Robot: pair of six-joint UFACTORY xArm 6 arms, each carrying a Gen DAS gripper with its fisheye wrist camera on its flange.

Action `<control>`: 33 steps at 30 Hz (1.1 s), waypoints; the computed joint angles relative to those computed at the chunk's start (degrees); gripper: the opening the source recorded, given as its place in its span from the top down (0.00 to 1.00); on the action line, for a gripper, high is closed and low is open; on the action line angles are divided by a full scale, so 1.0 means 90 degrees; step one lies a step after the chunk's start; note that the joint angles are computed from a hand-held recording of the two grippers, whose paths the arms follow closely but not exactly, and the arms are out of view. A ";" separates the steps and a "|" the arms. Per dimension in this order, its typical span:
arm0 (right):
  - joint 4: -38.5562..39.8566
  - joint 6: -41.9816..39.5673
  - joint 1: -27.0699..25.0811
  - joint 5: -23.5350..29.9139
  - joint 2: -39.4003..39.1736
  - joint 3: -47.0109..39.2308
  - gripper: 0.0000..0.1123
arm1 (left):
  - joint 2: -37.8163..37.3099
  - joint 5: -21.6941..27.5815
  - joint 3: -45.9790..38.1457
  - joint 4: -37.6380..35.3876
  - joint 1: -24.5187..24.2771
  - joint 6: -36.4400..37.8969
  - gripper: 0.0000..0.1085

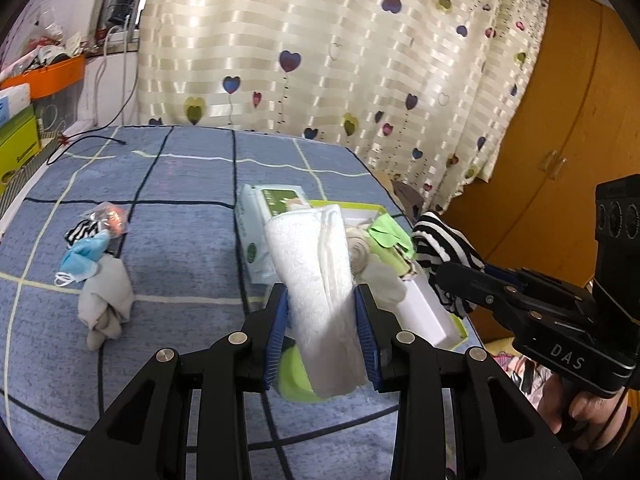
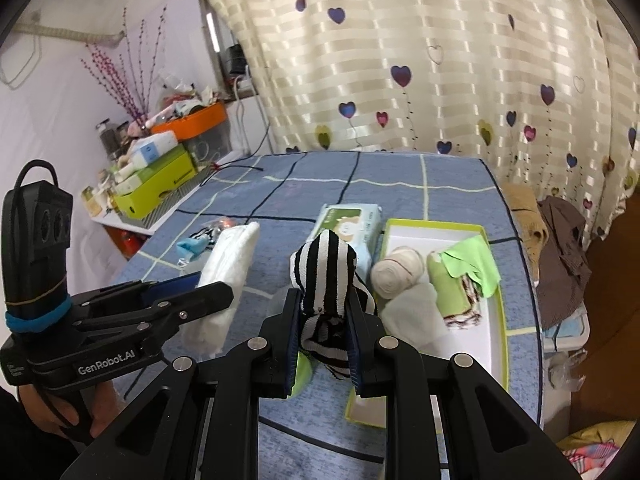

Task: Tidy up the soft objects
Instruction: 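Carry the white cloth and striped sock over the white tray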

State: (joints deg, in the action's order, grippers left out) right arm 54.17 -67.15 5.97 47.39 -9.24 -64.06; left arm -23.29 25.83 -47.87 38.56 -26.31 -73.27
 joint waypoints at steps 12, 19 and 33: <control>-0.0019 0.0039 -0.0418 0.0046 0.0175 0.0038 0.83 | 0.0588 -0.0123 -0.0427 -0.0368 -0.0289 0.0367 0.68; -0.0004 -0.0002 -0.0623 0.0115 0.0314 -0.0005 0.83 | 0.0886 -0.0141 -0.0672 -0.0627 -0.0385 0.0669 0.68; -0.0305 0.0410 -0.0845 0.0023 0.1161 -0.0530 0.83 | 0.1722 -0.0270 -0.1283 -0.1634 -0.0472 0.1673 0.68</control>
